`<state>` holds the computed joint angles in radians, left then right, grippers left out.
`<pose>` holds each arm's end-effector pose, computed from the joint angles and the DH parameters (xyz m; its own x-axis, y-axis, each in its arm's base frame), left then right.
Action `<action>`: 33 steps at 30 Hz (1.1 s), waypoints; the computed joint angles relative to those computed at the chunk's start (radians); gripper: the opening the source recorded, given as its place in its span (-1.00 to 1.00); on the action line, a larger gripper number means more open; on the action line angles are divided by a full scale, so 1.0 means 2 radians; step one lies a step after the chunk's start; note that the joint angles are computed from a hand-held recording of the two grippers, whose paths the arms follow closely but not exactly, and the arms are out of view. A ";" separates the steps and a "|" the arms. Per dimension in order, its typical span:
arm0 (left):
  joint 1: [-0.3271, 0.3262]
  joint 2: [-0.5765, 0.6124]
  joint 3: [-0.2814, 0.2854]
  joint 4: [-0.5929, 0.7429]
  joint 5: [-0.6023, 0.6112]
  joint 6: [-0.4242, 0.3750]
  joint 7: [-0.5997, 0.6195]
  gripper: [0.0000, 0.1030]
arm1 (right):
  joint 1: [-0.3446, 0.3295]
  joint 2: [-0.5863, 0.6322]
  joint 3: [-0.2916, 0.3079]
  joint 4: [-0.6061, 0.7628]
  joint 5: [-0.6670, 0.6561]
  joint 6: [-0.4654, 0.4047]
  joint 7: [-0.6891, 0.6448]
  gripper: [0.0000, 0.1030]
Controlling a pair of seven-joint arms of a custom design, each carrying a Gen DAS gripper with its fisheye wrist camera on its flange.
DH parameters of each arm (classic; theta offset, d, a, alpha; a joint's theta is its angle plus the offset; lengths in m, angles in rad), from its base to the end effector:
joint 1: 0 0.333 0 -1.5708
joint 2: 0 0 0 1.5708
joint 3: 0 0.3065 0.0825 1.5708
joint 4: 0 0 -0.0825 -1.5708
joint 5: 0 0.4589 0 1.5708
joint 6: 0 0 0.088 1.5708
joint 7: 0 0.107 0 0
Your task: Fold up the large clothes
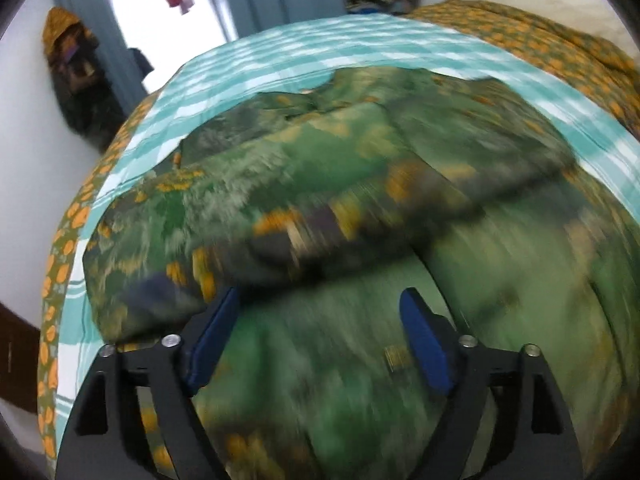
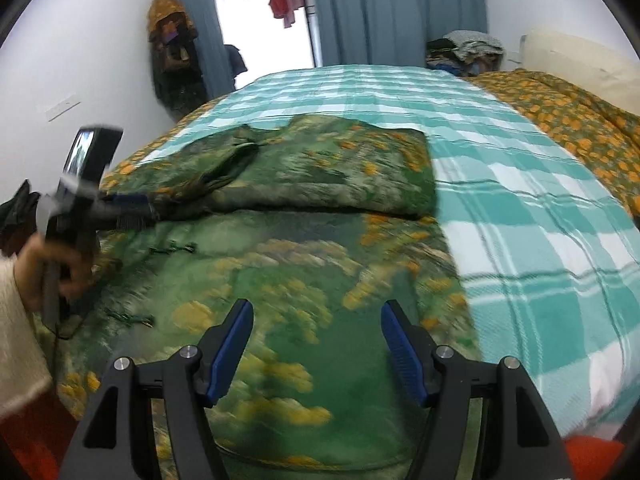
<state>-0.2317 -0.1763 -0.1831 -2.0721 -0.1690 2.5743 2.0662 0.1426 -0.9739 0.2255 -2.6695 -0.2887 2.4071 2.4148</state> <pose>0.5710 -0.2540 0.5507 -0.6667 -0.7228 -0.1816 -0.5040 0.6168 -0.6046 0.3721 0.1470 0.5664 -0.3007 -0.9462 -0.1193 -0.6360 0.2922 -0.7142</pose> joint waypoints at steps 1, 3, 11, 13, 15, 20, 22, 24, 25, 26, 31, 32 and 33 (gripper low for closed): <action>-0.003 -0.016 0.006 -0.015 -0.016 -0.005 0.018 0.64 | 0.002 0.016 -0.009 0.011 0.004 0.015 -0.007 0.32; -0.004 -0.042 0.018 -0.042 -0.040 -0.011 0.031 0.64 | 0.015 0.066 -0.045 0.038 0.033 0.068 -0.028 0.32; 0.006 -0.087 0.046 -0.104 -0.104 -0.001 -0.021 0.65 | 0.108 0.310 -0.172 0.209 0.253 0.160 -0.150 0.32; 0.008 -0.089 0.054 -0.107 -0.116 -0.011 -0.027 0.65 | 0.110 0.367 -0.181 0.263 0.292 0.124 -0.169 0.32; 0.008 -0.090 0.059 -0.109 -0.128 -0.012 -0.022 0.65 | 0.093 0.400 -0.171 0.293 0.298 0.089 -0.144 0.31; 0.007 -0.090 0.065 -0.107 -0.155 -0.019 -0.006 0.67 | 0.058 0.433 -0.141 0.340 0.273 0.067 -0.147 -0.67; 0.007 -0.091 0.065 -0.109 -0.160 -0.021 0.000 0.71 | 0.038 0.442 -0.125 0.367 0.209 0.074 -0.137 -0.67; 0.008 -0.091 0.062 -0.108 -0.160 -0.023 0.002 0.72 | 0.025 0.450 -0.115 0.386 0.171 0.071 -0.130 -0.67; 0.010 -0.092 0.060 -0.108 -0.157 -0.025 0.000 0.72 | 0.020 0.459 -0.112 0.398 0.156 0.062 -0.129 -0.67; 0.011 -0.093 0.058 -0.108 -0.155 -0.026 -0.004 0.72 | 0.018 0.465 -0.111 0.403 0.153 0.054 -0.132 -0.63; 0.023 -0.076 0.054 -0.073 -0.139 -0.061 -0.042 0.72 | 0.013 0.470 -0.106 0.389 0.116 0.002 -0.112 -0.12; 0.025 -0.070 0.053 -0.058 -0.135 -0.072 -0.049 0.72 | 0.012 0.460 -0.106 0.375 0.113 0.013 -0.116 -0.12; 0.027 -0.062 0.055 -0.045 -0.138 -0.078 -0.050 0.72 | 0.011 0.450 -0.104 0.365 0.090 0.021 -0.109 -0.12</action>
<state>-0.1786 -0.3004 -0.0739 -2.1624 -0.4451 2.4193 1.9661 0.1641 -0.0740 0.0182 -1.9400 -0.1087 2.4483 2.1970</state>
